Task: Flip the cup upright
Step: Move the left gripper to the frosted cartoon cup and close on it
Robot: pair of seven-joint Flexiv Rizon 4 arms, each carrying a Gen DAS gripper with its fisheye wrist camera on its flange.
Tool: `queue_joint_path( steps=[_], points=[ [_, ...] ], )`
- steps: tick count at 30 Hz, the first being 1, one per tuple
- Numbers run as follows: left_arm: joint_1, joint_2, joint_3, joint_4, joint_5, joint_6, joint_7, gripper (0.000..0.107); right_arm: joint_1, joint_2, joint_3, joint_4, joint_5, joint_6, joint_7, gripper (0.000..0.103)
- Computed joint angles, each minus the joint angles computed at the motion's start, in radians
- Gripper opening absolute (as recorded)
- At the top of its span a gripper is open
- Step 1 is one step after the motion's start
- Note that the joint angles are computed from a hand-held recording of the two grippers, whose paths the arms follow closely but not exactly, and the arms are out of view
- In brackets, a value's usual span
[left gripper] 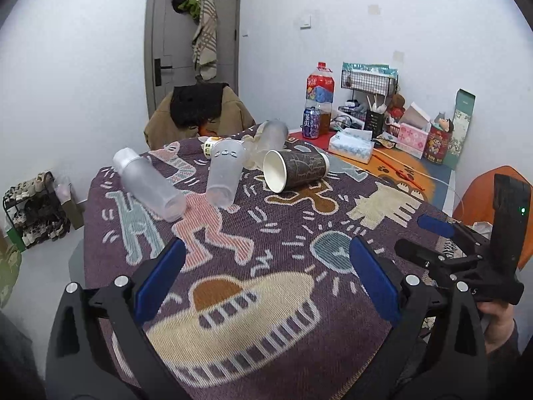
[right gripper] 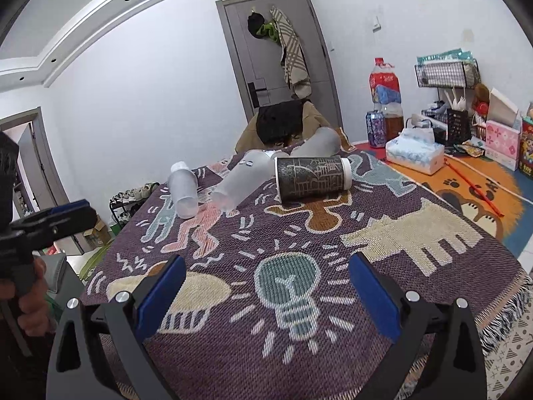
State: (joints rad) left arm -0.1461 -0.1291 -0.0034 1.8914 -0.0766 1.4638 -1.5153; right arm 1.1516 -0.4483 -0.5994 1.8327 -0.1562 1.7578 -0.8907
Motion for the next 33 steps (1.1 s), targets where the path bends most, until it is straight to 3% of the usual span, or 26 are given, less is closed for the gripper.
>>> queue_joint_path(
  steps=[4, 8, 15, 25, 33],
  points=[
    [0.012, -0.062, 0.004, -0.100, 0.007, -0.066, 0.014, 0.098, -0.129, -0.031, 0.129, -0.076, -0.019, -0.024, 0.013, 0.096],
    [0.020, -0.124, 0.005, -0.198, 0.012, -0.138, 0.029, 0.098, -0.214, -0.067, 0.200, -0.143, -0.049, -0.046, 0.054, 0.096],
    [0.017, -0.252, 0.022, -0.384, 0.031, -0.265, 0.037, 0.097, -0.278, -0.125, 0.216, -0.232, -0.104, -0.094, 0.166, 0.096],
    [0.020, -0.451, 0.056, -0.682, 0.060, -0.454, 0.015, 0.089, -0.454, -0.193, 0.377, -0.351, -0.187, -0.160, 0.229, 0.096],
    [0.023, -0.643, 0.070, -0.986, 0.077, -0.649, 0.006, 0.083, -0.524, -0.232, 0.438, -0.397, -0.214, -0.184, 0.259, 0.096]
  ],
)
